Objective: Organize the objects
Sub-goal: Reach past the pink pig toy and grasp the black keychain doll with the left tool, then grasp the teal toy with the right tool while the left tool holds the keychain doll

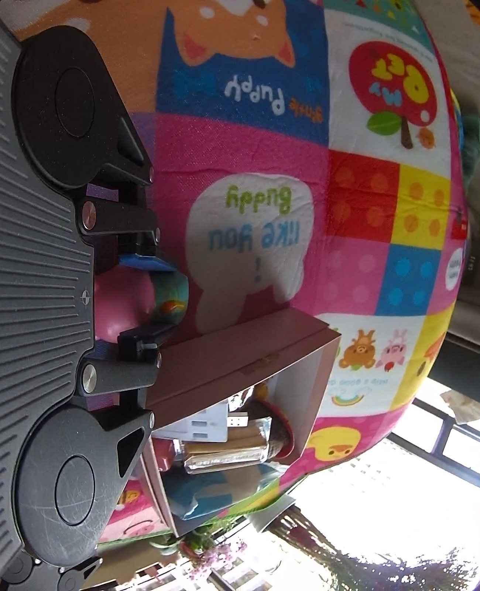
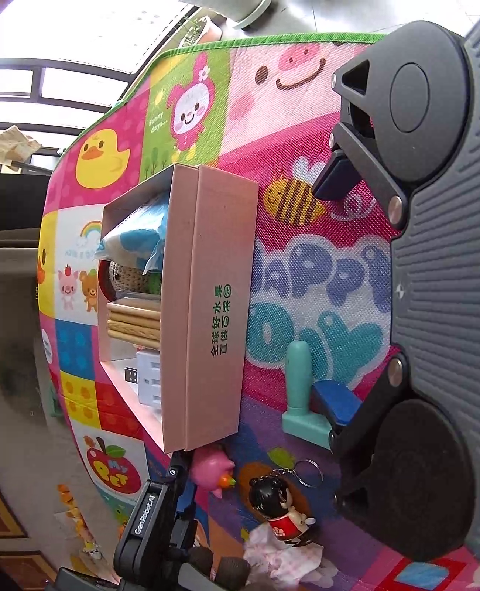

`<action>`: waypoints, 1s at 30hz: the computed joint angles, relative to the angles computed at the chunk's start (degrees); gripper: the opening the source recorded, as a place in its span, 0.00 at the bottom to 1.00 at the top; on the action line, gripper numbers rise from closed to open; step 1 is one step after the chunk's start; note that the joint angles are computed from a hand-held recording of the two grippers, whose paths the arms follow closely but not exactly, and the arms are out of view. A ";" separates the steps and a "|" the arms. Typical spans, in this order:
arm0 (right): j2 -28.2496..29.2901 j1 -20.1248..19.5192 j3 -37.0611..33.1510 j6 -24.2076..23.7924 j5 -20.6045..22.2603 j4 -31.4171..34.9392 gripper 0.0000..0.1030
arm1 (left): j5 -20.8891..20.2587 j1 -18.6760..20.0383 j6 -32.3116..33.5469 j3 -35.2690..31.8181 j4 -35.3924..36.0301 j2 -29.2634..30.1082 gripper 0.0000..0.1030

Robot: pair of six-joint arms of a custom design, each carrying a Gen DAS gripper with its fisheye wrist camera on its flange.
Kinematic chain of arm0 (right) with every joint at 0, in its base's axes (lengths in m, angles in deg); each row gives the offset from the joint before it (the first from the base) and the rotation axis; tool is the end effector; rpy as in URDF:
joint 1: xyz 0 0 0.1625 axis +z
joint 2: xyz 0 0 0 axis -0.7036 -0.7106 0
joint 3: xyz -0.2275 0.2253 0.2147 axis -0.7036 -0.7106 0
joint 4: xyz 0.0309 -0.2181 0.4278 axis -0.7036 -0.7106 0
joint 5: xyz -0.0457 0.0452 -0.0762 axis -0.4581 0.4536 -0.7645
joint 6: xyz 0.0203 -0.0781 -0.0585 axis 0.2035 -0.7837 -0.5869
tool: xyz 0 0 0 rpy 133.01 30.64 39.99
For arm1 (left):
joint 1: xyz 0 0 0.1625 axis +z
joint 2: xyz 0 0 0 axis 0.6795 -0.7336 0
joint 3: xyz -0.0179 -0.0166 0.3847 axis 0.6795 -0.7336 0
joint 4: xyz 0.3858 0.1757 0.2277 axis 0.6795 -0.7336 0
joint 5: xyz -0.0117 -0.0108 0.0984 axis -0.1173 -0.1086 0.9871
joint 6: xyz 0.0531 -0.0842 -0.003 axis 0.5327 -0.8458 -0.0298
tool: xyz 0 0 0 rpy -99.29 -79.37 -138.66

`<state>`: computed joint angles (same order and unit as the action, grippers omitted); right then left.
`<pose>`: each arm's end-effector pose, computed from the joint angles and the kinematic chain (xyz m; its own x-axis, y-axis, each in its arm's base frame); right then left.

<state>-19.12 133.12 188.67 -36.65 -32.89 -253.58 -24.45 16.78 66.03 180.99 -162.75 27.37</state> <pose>0.1013 -0.6232 0.0558 -0.5646 -0.6282 0.5353 -0.8092 0.5491 -0.2092 -0.0978 -0.5907 0.1119 -0.8378 -0.3756 -0.3963 0.1006 0.6072 -0.7882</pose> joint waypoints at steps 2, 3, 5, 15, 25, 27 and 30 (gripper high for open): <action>-0.02 -0.04 0.07 0.04 0.10 -0.08 1.00 | -1.53 0.03 -1.24 0.76 1.05 -1.00 0.33; 0.00 -0.02 0.09 0.02 0.09 -0.17 1.00 | -2.55 0.06 -2.48 1.23 1.41 -1.57 0.33; 0.02 -0.05 0.12 0.01 0.12 -0.26 1.00 | -4.22 -0.23 -4.39 2.63 -0.26 -2.34 0.31; 0.03 -0.11 0.11 0.01 0.24 -0.27 1.00 | -5.08 -8.69 15.27 10.64 -10.14 -4.21 0.30; 0.02 -0.14 0.12 0.06 0.33 -0.28 1.00 | 0.07 -7.55 6.02 9.00 6.12 -2.47 0.35; -0.22 -0.27 0.21 0.31 0.78 0.02 1.00 | -1.13 -6.66 4.01 8.42 6.26 -1.94 0.34; -1.24 -0.71 0.50 1.55 2.47 1.33 1.00 | -0.31 -6.68 2.15 8.33 3.33 -0.79 0.32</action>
<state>-20.36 132.41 189.17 -35.10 -30.42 -252.25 -24.77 10.10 68.18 189.32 -159.42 26.58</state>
